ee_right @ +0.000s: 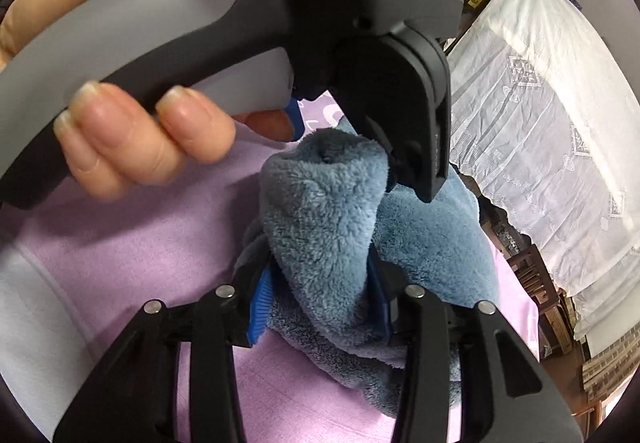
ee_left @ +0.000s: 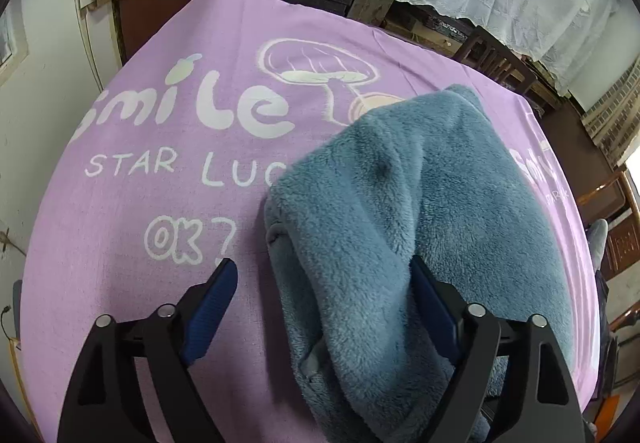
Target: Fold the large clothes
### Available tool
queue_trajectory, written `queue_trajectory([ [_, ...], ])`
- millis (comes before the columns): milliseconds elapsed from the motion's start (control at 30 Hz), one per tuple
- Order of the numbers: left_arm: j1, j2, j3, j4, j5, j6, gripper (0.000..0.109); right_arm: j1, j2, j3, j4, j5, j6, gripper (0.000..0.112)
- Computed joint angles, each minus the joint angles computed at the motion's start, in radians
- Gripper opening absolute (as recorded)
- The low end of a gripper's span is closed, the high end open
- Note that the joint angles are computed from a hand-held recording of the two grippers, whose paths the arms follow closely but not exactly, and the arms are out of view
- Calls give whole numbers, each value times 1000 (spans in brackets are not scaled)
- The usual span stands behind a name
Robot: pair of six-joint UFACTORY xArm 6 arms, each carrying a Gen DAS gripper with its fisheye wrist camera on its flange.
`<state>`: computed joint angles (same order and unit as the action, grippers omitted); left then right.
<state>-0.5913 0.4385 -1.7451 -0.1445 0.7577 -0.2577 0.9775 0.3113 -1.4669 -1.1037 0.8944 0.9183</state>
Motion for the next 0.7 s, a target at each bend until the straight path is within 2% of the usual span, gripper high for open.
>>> queue_trajectory([
  [167, 2, -8, 2, 6, -2, -33, 92, 7, 7, -8, 1, 1, 1, 42],
  [267, -4, -56, 46, 81, -47, -89, 91, 3, -9, 10, 4, -20, 6, 45],
  [367, -6, -104, 91, 152, -98, -159, 91, 1, -30, 26, 34, -70, 12, 52],
  [467, 3, -163, 158, 153, -161, -192, 91, -24, -83, 71, 82, -160, 12, 53],
  [567, 8, -209, 206, 201, -200, -255, 91, -75, -160, 138, 167, -306, 19, 55],
  [633, 8, -233, 229, 243, -217, -303, 91, -111, -215, 186, 190, -391, 52, 63],
  [700, 9, -249, 243, 264, -229, -326, 91, -148, -268, 231, 180, -464, 108, 66],
])
